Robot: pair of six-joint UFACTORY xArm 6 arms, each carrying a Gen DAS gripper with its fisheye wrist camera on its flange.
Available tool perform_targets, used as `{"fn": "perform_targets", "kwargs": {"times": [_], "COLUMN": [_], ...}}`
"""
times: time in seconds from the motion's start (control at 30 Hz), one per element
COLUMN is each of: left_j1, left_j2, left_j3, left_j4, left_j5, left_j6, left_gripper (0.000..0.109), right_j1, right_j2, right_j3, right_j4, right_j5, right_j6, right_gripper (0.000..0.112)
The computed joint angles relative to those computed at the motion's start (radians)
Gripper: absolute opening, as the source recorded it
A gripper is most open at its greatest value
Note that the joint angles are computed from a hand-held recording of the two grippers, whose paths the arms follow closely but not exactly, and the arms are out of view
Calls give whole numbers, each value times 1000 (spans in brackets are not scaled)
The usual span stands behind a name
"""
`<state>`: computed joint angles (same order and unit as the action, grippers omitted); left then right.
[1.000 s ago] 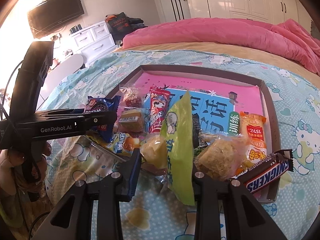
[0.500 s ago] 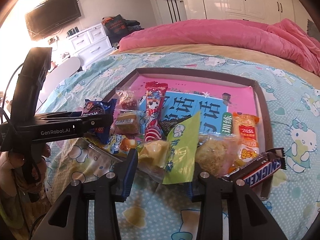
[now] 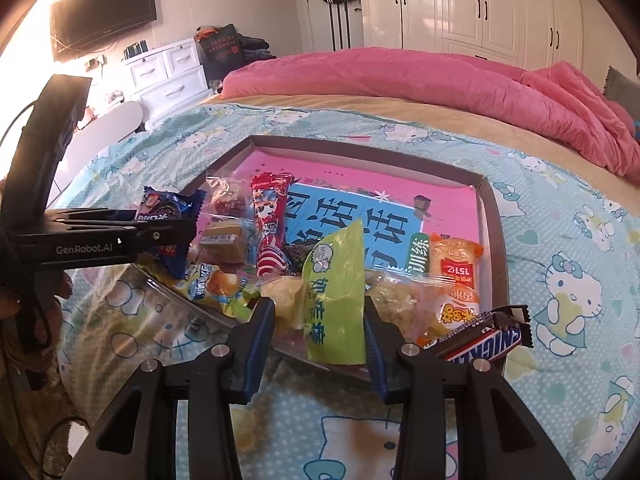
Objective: Organize snacks
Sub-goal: 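Lower both snacks into the tray and open both tools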
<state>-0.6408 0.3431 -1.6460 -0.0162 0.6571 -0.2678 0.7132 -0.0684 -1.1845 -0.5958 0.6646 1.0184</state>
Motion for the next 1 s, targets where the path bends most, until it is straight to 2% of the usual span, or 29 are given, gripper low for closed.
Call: {"fn": "perform_targets", "kwargs": {"times": [0.47,0.7,1.0], "left_j1": [-2,-8,-9], "left_j2": [-4,-12,-36], "left_j3": [2,8,37], "left_j4": [32,58,87], "left_j5": [-8,-20,-68], "left_j6": [-17,-25,-41], "left_gripper": [57,63,71], "right_j1": [12,11,19], "right_j2": [6,-15,-22], "right_j3": [-16,-1,-3], "right_j4": [-67,-106,-134], "right_j5": [54,48,56], "right_j6": [35,79,97], "right_gripper": [43,48,49]}}
